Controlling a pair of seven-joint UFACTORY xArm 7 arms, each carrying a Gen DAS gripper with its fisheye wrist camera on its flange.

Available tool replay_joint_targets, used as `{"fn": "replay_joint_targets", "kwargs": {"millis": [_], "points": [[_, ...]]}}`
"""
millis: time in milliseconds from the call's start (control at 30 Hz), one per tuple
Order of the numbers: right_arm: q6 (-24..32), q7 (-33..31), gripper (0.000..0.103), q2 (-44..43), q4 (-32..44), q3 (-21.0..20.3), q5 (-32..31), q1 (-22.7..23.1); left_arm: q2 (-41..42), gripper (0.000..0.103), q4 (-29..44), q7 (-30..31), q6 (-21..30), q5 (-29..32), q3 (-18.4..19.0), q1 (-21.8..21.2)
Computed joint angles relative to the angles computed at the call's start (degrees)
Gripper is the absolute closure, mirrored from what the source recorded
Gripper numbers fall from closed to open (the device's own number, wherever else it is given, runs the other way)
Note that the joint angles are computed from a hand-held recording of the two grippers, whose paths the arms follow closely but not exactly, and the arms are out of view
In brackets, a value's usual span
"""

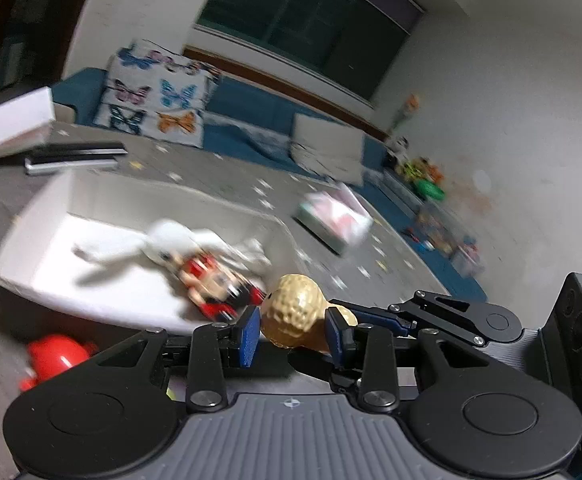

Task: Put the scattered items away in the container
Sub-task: 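Lift the peanut toy with the right gripper and lower it into the box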

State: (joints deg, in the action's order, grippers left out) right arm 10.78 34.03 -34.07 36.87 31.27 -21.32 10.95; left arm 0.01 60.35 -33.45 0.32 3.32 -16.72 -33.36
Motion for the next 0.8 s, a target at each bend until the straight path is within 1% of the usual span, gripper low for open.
{"fn": "replay_joint_targets", "kwargs": {"millis": [67, 133, 167, 233, 267, 333, 433, 533, 633, 700, 800], "points": [[-0.94, -1.48, 0.061, 4.51, 3.45, 0.08, -1.07, -1.39, 0.69, 0.065, 1.26, 0.24, 0.74, -0.27, 0.75, 0.79], [-1.04, -3.01, 0.061, 9.51, 7.21, -0.47, -1.78, -1.7, 1.73, 0.065, 2.75, 3.11, 1.95, -3.61, 0.98, 1.68], [-0.76, -3.88, 0.061, 12.13, 9.13, -1.17, -1.92, -1.24, 2.36, 0.065, 3.52, 5.61, 2.61, -6.48, 0.79, 2.34], [0.24, -5.64, 0.061, 16.85, 12.65, -3.16, -2.07, 0.55, 3.79, 0.064, 5.06, 10.64, 3.98, -12.69, 0.08, 3.86], [0.99, -6.92, 0.061, 19.32, 14.47, -4.56, -1.81, 1.96, 4.6, 0.064, 5.95, 12.32, 4.9, -14.81, -0.09, 4.49], [2.15, -9.94, 0.061, 23.56, 17.56, -7.6, -0.41, 5.02, 6.17, 0.065, 7.59, 14.74, 6.64, -17.63, -0.18, 5.59], [3.3, -14.81, 0.061, 28.62, 21.12, -11.5, 3.41, 8.9, 8.53, 0.064, 9.96, 16.77, 9.35, -20.6, -0.11, 7.01], [4.61, -19.17, 0.061, 32.55, 24.03, -14.31, 7.22, 11.69, 10.92, 0.065, 12.34, 17.21, 12.12, -22.13, 0.28, 8.06], [6.05, -20.85, 0.061, 35.43, 26.25, -16.19, 8.41, 13.73, 12.85, 0.066, 14.47, 16.0, 14.26, -20.98, 1.32, 8.04], [8.04, -22.89, 0.061, 37.42, 28.63, -17.05, 10.49, 14.45, 13.82, 0.065, 15.68, 15.03, 15.43, -19.33, 1.99, 7.74], [11.77, -24.05, 0.061, 39.29, 31.84, -17.98, 12.55, 15.22, 15.0, 0.066, 16.94, 16.21, 16.11, -20.48, 1.15, 8.81]]}}
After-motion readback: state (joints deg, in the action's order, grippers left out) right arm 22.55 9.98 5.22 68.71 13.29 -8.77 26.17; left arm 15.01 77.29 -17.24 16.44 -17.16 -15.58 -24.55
